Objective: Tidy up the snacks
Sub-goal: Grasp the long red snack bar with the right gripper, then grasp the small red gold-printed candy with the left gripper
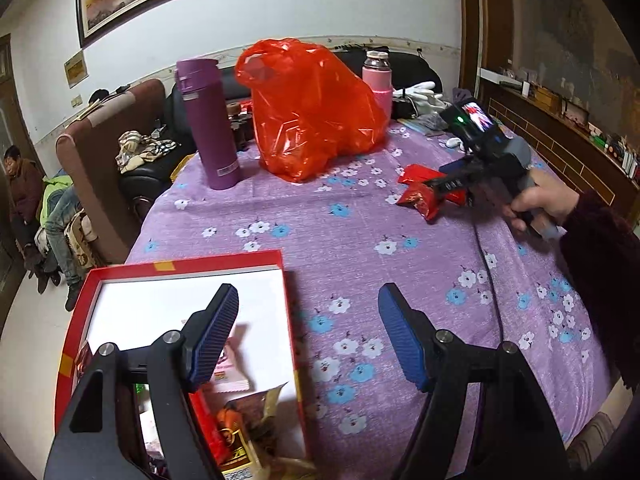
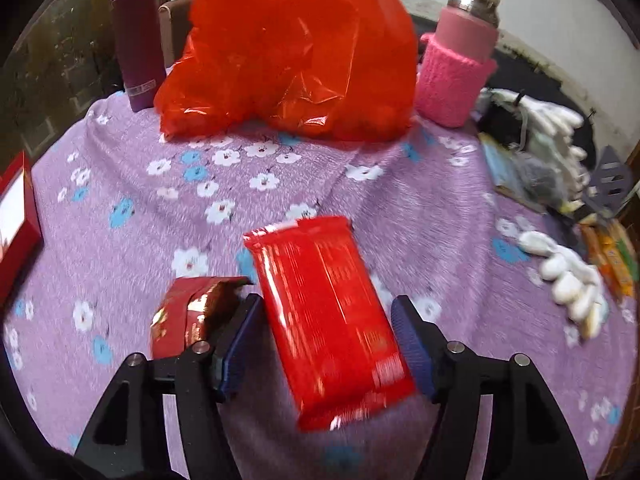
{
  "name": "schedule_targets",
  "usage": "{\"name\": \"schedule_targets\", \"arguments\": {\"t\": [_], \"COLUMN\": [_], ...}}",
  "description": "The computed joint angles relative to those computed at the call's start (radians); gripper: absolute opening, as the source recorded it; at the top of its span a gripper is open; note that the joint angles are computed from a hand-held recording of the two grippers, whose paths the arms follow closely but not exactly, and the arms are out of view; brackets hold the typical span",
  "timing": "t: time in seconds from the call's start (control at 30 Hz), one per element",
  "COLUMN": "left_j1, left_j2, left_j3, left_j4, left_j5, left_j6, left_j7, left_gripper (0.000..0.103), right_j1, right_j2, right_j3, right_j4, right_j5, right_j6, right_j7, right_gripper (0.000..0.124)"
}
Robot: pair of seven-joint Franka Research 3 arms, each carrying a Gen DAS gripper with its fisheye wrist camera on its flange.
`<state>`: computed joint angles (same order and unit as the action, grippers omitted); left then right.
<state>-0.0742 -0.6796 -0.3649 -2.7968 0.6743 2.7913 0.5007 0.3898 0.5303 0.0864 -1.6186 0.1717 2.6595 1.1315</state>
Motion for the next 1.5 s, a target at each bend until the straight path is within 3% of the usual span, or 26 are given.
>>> {"name": "schedule_targets", "arguments": {"t": [0.07,0.13,0.2,0.27,0.33,0.47,0.53,0.63,0.73,0.8,0.9,1.0,1.13,1.5], "left_j1": [-0.006,-0.014,-0.024,-0.039,-0.049,-0.068,-0.074,-0.066,-0.046,-0.009,-0.022,-0.056,-0.112,-0.217], "left_j2": [0.022,0.039,0.055,0.065,0.07,0.105,0.14,0.216,0.308,0.396,0.525,0.625,0.763,0.914], "left_j3": [0.003,0.009,0.015,0.024,0.024,0.03,0.043,0.048,0.037,-0.007,-0.015,0.005,0.044,0.167], "left_j4": [0.015,0.023,0.032,0.036,0.04,0.073,0.101,0.168,0.249,0.34,0.465,0.559,0.686,0.795], "left_j5": [-0.007,-0.015,-0.028,-0.044,-0.054,-0.076,-0.094,-0.112,-0.098,-0.025,0.066,0.11,0.142,0.111], "left_j6": [0.003,0.017,0.023,0.038,0.045,0.029,0.029,0.035,0.036,-0.015,-0.104,-0.168,-0.238,-0.18], "left_j7": [0.004,0.003,0.009,0.016,0.026,0.058,0.075,0.083,0.07,0.018,0.005,0.029,0.079,0.128], "left_gripper": [0.072,0.072,0.072,0.072,0.072,0.072,0.072,0.072,0.072,0.072,0.072,0.072,0.072,0.072], "right_j1": [-0.011,0.013,0.032,0.049,0.063,0.046,-0.001,-0.005,0.043,0.005,-0.043,-0.123,-0.119,-0.096], "right_j2": [0.031,0.021,-0.004,-0.031,-0.064,-0.143,-0.201,-0.289,-0.346,-0.348,-0.317,-0.31,-0.31,-0.309], "right_j3": [0.009,-0.012,-0.027,-0.04,-0.056,-0.043,0.004,-0.001,-0.08,-0.053,-0.02,0.055,0.048,0.026], "right_j4": [0.054,0.028,-0.009,-0.046,-0.089,-0.195,-0.265,-0.372,-0.475,-0.498,-0.486,-0.473,-0.461,-0.453], "right_j5": [0.037,0.018,-0.001,-0.022,-0.042,-0.038,0.051,0.07,-0.12,-0.086,-0.019,0.17,0.238,0.278], "right_j6": [-0.042,-0.007,0.006,0.019,0.02,0.025,0.031,0.09,0.207,0.24,0.23,0.22,0.191,0.168], "right_j7": [0.032,0.072,0.117,0.167,0.233,0.302,0.284,0.324,0.504,0.479,0.437,0.271,0.213,0.195], "right_gripper": [0.075,0.074,0.069,0.053,0.052,0.051,0.051,0.051,0.051,0.051,0.051,0.052,0.052,0.054]}}
